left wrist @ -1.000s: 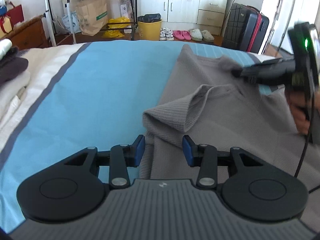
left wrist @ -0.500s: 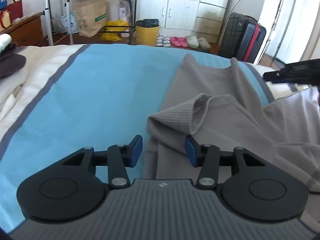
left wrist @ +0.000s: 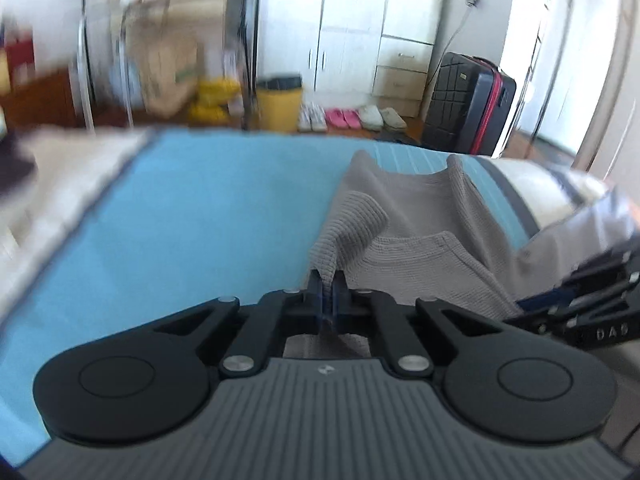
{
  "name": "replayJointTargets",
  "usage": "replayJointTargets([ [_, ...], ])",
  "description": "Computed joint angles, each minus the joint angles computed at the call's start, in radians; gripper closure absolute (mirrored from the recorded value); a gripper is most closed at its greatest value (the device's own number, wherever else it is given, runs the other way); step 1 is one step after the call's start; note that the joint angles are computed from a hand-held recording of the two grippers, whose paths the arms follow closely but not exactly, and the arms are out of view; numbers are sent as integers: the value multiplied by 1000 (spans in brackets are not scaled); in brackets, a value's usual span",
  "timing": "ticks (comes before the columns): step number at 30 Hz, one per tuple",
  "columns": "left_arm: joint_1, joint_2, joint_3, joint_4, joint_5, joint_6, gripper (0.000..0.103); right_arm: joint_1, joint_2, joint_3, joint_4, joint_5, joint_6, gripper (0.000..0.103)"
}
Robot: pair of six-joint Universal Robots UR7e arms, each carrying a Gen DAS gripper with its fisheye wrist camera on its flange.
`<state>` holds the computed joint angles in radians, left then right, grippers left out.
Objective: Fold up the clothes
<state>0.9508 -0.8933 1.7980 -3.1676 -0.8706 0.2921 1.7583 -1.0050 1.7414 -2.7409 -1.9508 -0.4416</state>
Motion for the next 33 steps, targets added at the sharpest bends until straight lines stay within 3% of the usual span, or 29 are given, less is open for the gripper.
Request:
replayJointTargets([
  [4, -28, 46, -24, -132, 34, 142, 100, -9, 24, 4, -117, 35, -10, 99],
  [7, -22, 97, -123, -186, 4, 223, 100, 6, 48, 47, -374, 59, -127, 99],
  [10, -8, 180, -276, -163, -2, 285, 99, 2, 93, 26, -556, 52, -129, 99],
  [11, -5, 211, -333, -118, 13, 301, 93, -4, 122, -16, -562, 49, -109, 99],
  [12, -6, 238, -379, -58, 71, 305, 90, -13, 139, -42, -543, 35, -81, 99],
  [14, -10, 293, -470, 76, 199, 294, 73, -26, 171, -72, -534, -36, -64, 99],
  [16, -12, 283, -457, 110, 219, 287, 70, -38, 190, -90, -506, -98, -54, 97],
  [17, -12, 252, -417, 120, 197, 260, 67, -39, 183, -84, -507, -90, -39, 94],
  [18, -13, 213, -369, 135, 174, 212, 63, -37, 174, -82, -503, -86, -20, 78],
  [20, -15, 124, -268, 208, 146, 73, 55, -25, 160, -91, -472, -120, 34, 61],
  [24, -21, -51, -88, 363, 97, -198, 55, -21, 104, -65, -406, -86, 81, 58],
  [27, -33, -165, 29, 419, 75, -353, 55, -26, 44, -24, -308, -37, 178, 57],
  [30, -34, -245, 132, 410, 39, -460, 54, -14, -29, 22, -187, 8, 253, 56],
  [33, -50, -323, 230, 402, 9, -562, 53, 13, -67, 53, -143, -36, 297, 53],
])
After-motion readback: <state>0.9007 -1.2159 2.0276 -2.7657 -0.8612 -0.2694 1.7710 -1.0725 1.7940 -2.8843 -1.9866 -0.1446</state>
